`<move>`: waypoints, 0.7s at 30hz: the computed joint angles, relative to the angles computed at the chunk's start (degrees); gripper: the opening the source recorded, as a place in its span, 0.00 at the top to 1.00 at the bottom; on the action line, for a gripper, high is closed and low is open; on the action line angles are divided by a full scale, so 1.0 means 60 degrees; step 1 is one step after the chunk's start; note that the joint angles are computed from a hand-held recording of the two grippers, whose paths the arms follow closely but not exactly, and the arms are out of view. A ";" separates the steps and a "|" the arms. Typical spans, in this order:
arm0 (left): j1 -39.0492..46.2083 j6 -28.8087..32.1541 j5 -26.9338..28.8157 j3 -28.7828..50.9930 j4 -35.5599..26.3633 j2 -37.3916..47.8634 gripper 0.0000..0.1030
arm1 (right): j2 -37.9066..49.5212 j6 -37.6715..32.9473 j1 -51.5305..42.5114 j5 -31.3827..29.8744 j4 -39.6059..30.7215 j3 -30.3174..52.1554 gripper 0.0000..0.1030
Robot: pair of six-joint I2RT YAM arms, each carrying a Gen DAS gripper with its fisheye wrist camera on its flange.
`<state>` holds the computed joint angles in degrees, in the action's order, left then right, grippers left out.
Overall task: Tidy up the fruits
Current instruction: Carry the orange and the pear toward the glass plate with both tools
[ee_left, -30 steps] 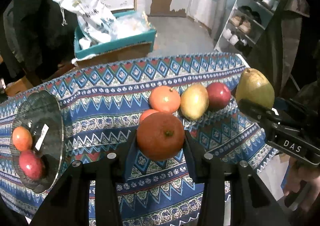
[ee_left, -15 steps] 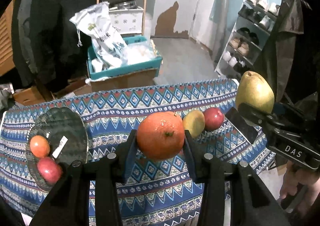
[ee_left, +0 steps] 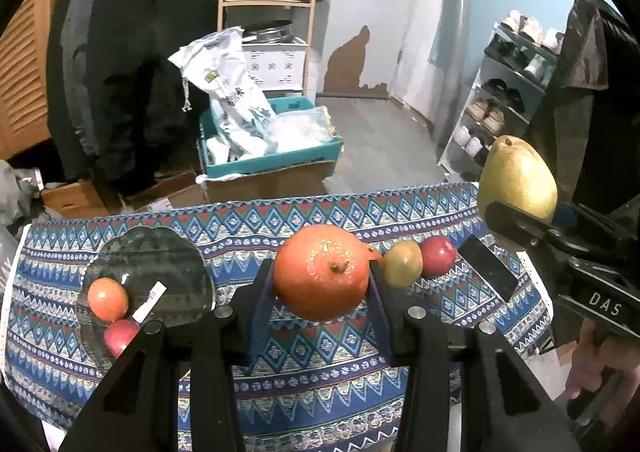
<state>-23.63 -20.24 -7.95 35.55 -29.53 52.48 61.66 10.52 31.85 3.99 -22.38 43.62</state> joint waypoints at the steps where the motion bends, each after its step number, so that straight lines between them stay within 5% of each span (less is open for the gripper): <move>1: 0.0174 0.0052 0.0101 -0.0021 -0.0036 -0.0072 0.57 | 0.0058 0.0043 0.0087 0.0027 0.0003 0.0068 0.34; 21: 0.3890 0.1609 0.2104 -0.0548 -0.0557 -0.1010 0.57 | 0.2321 0.0562 0.1875 0.0344 0.0286 0.1833 0.34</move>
<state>-0.29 -10.59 4.67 32.26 -32.87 46.42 75.59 13.89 43.10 6.05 -20.67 54.62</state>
